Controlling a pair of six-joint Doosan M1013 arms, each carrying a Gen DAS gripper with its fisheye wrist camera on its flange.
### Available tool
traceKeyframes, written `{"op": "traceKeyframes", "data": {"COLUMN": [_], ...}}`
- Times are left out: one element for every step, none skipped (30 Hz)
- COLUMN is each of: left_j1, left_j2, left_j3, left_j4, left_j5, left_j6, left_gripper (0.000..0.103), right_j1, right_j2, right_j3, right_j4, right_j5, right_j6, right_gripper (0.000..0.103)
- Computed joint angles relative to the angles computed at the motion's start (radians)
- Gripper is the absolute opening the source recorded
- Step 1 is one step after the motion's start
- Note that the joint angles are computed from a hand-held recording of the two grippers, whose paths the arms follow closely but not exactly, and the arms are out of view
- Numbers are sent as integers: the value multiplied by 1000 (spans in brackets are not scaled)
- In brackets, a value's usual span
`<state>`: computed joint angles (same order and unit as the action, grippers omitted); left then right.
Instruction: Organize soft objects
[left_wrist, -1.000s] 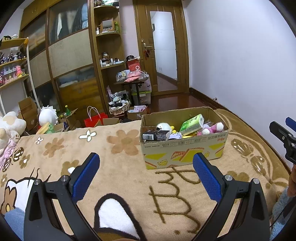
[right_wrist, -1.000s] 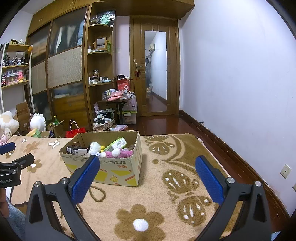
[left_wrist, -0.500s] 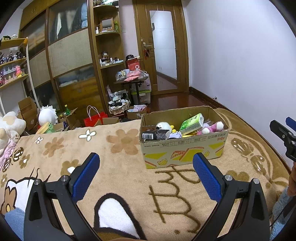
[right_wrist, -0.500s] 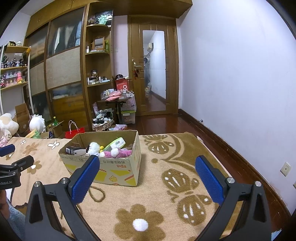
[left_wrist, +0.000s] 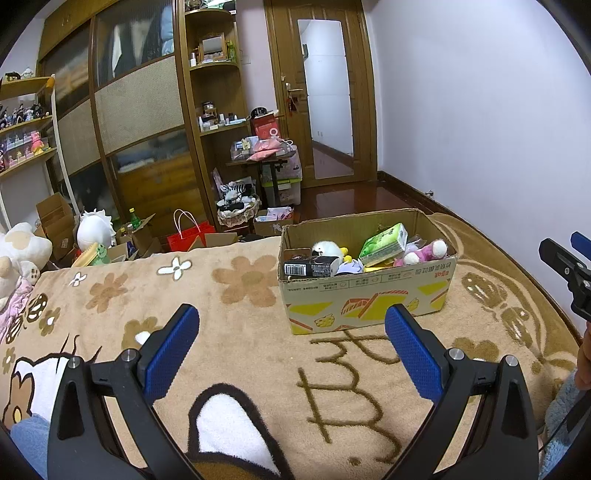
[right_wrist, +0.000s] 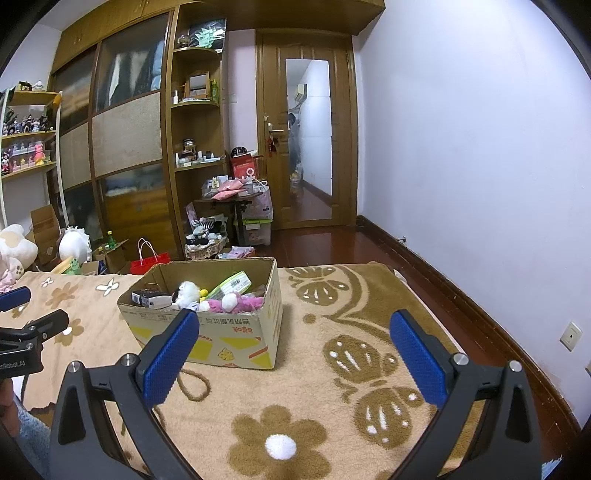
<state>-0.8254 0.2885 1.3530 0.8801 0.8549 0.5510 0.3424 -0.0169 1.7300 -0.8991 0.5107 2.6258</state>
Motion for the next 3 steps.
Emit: {"op": "traceKeyframes", "data": {"left_j1": [0,0,0], "left_j2": [0,0,0], "left_j3": [0,0,-1], "left_j4": [0,0,-1], "left_j5": [0,0,1], "left_j6": [0,0,1], "left_gripper": [100,100,100], "right_j1": [0,-1,-1], "right_j2": [1,1,1], "right_j3": [-2,-2,-2], "right_j4": [1,5,5], "right_j5": [1,0,0], "right_j6": [-2,-6,-6], "right_gripper": [103,103,103]}}
